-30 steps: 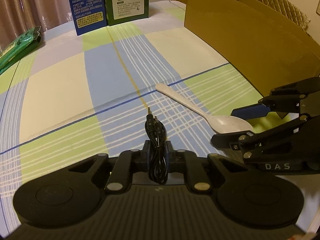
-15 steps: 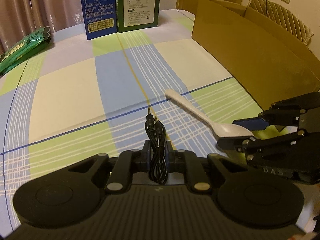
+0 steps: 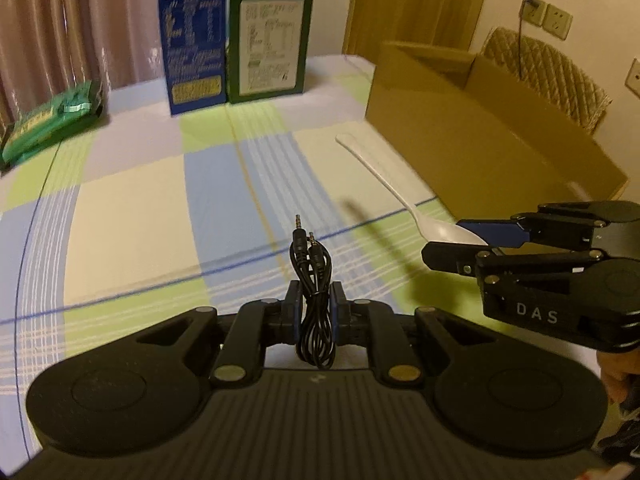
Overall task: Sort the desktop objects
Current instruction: 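Lift and carry the cable and spoon over the cardboard box with both grippers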
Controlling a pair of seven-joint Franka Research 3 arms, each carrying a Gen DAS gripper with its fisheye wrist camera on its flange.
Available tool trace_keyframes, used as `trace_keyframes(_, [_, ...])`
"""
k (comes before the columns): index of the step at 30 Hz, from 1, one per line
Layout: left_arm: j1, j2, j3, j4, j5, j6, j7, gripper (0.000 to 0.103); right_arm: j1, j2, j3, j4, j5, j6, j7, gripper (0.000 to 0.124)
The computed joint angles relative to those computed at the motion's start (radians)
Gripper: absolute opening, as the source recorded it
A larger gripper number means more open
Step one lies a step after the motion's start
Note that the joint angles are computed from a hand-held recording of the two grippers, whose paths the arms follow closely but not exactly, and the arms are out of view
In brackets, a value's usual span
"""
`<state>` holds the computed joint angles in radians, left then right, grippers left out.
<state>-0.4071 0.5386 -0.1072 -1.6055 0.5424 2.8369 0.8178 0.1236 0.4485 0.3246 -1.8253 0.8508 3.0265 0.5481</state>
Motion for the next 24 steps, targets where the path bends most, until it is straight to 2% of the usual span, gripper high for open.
trace_keyframes(3, [-0.017,-0.005,0.008,0.023,0.016,0.003,-0.010,0.010,-0.044,-0.024,0.050,-0.015,0.067,0.037,-0.057,0.030])
trace_keyframes(7, [-0.033,0.000,0.008,0.069,0.027,0.003,-0.016,0.010,-0.058,-0.068,0.048,-0.032,0.119,0.038,-0.086,0.030])
trace_keyframes(14, [-0.065,0.038,0.000,0.184,0.020,-0.008,-0.019,0.010,-0.089,-0.159,0.038,-0.045,0.307,0.035,-0.246,0.030])
trace_keyframes(18, [-0.084,0.089,-0.013,0.288,-0.003,-0.017,0.003,0.010,-0.075,-0.199,-0.010,-0.044,0.361,0.039,-0.302,0.030])
trace_keyframes(24, [-0.122,0.215,-0.051,0.512,-0.071,-0.077,0.112,0.010,-0.036,-0.240,-0.120,-0.053,0.363,0.040,-0.294,0.030])
